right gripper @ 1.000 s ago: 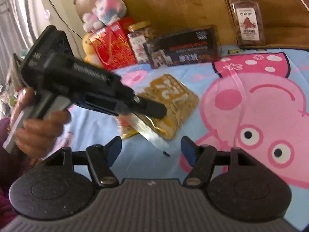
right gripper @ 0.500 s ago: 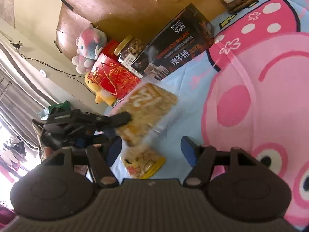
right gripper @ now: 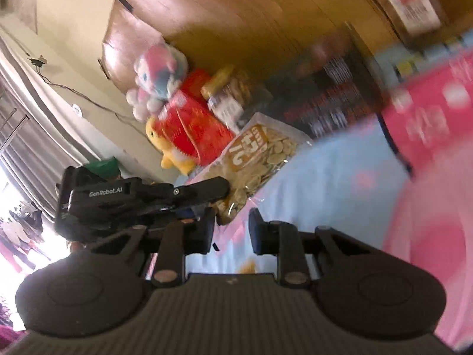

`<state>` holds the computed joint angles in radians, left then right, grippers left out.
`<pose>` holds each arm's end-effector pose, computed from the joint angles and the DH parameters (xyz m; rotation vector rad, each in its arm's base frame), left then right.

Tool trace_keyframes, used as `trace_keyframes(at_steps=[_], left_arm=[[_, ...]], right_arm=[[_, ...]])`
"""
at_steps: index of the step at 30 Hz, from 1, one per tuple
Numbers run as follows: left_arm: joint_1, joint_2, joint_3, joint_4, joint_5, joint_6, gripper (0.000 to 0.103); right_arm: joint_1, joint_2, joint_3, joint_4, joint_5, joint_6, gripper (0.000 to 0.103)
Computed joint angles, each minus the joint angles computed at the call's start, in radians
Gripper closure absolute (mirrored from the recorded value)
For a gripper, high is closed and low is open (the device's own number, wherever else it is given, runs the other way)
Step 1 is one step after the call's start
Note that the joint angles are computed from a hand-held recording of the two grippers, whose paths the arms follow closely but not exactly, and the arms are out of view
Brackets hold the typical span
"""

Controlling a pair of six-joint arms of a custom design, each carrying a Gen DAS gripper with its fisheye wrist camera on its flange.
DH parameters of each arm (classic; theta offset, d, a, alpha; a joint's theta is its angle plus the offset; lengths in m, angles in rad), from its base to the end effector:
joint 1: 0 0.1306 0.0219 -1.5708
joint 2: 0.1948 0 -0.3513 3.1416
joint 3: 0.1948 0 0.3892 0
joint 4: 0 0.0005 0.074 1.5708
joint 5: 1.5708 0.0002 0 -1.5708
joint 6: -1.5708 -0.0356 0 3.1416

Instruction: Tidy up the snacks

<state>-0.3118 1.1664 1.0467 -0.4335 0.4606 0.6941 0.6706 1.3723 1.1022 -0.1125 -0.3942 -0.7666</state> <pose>0.3997 -0.1460 0.3719 -0.1377 2.2502 -1.0602 0.3794 0.3178 0.3380 -0.1865 2.1617 1.2794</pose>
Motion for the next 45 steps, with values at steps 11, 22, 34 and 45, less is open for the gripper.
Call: trace_keyframes(at_steps=[11, 22, 34, 45], left_arm=[[0.030, 0.344, 0.411, -0.228, -0.254, -0.110, 0.067], [0.008, 0.163, 0.239, -0.176, -0.391, -0.182, 0.060], [-0.101, -0.133, -0.111, -0.275, -0.195, -0.228, 0.056], [-0.156, -0.161, -0.184, -0.223, -0.161, -0.116, 0.071]], right_arm=[[-0.019, 0.346, 0.480, -0.222, 0.209, 0.054, 0.075], [0.027, 0.118, 0.170, -0.091, 0.221, 0.045, 0.072], [0.187, -0.134, -0.085, -0.295, 0.202, 0.371, 0.040], [0.318, -0.122, -0.110, -0.270, 0.539, 0.616, 0.062]])
